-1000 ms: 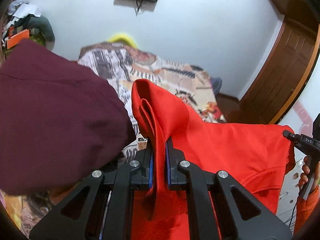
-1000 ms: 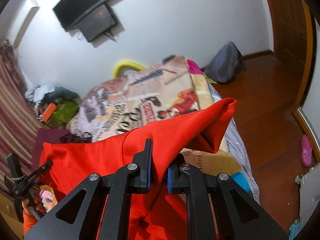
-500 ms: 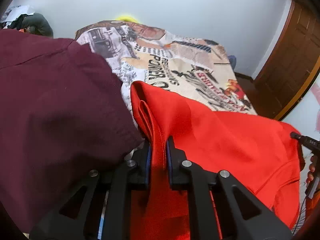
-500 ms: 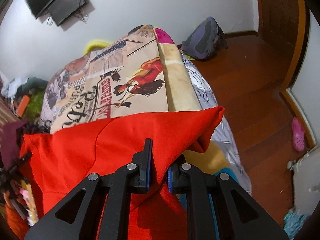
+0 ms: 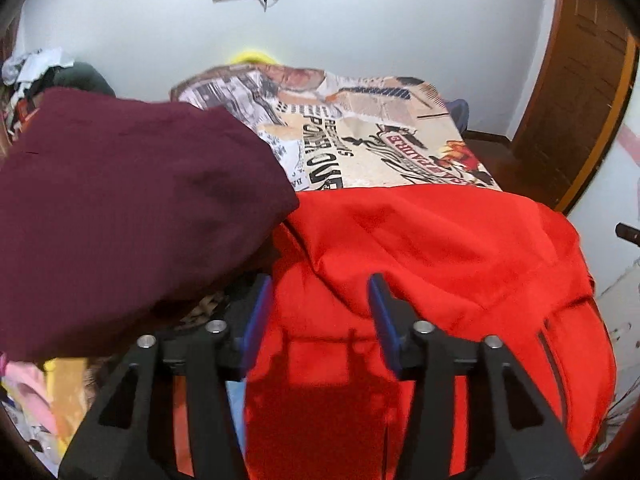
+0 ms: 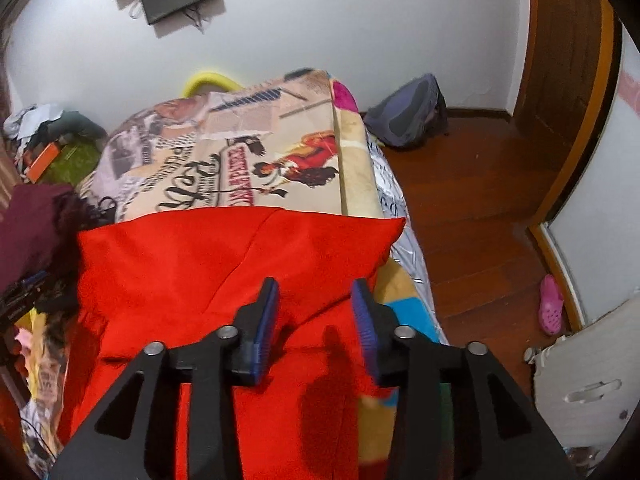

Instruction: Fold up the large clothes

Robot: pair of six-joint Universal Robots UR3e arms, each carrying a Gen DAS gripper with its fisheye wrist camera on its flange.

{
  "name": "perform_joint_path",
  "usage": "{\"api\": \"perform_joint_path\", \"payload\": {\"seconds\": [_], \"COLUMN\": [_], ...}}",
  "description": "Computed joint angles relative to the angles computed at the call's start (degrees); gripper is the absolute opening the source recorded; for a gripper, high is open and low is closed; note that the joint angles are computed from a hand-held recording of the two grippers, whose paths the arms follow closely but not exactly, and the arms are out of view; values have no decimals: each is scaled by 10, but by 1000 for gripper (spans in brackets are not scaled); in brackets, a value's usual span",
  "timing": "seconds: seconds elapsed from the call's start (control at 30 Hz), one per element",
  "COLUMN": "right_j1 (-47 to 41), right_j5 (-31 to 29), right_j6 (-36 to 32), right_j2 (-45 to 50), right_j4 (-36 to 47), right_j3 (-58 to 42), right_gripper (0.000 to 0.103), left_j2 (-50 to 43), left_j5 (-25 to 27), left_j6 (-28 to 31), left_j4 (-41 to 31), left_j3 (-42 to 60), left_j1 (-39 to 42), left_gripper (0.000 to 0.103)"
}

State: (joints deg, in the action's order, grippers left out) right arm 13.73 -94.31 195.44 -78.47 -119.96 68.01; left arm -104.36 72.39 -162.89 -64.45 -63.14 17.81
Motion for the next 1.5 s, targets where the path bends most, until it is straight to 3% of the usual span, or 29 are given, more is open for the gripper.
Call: {"api": "perform_joint_path", "payload": {"seconds": [0.1, 0.23, 0.33, 0.43, 0.6, 0.77, 0.9, 1.03, 1.3, 1.37, 1.5], "right_j1": [35, 87, 121, 162, 207, 225, 211, 169, 159, 147, 148], "right_j5": [-34, -76, -103, -145, -185, -180, -137, -54, -17, -9, -19], "right_j6": [-6, -4, 3, 16, 67, 128, 178, 210, 227, 226, 249], "right_j2": [-37, -92, -115, -135, -171, -203, -243, -292, -301, -299, -300], "right_j4": [-4, -1, 0, -6, 3, 22, 16, -20, -65, -83, -94], "right_j3": [18, 51, 75, 111, 186, 248, 316, 405, 476, 491, 496], "right_gripper": [53, 58, 62, 63, 63, 63, 63, 63, 63, 59, 37], "left_j2": [63, 150, 212, 265, 350, 407, 415, 379, 355, 338, 329], "left_j5": [-16, -46, -88, -114, -108, -109, -105, -87, -94, -110, -127], "left_j6": [20, 64, 121, 180, 266, 335, 359, 363, 347, 342, 323], "left_j4": [-4, -38, -107, -160, -188, -230, -269, -322, -333, -356, -380], "left_j3": [-46, -102, -136, -180, -279, -361, -395, -404, -443, -434, -428], "left_j1": [26, 82, 146, 204, 273, 332, 360, 361, 362, 365, 366], "left_gripper": [60, 67, 68, 68, 68, 68, 68, 68, 68, 68, 67]}}
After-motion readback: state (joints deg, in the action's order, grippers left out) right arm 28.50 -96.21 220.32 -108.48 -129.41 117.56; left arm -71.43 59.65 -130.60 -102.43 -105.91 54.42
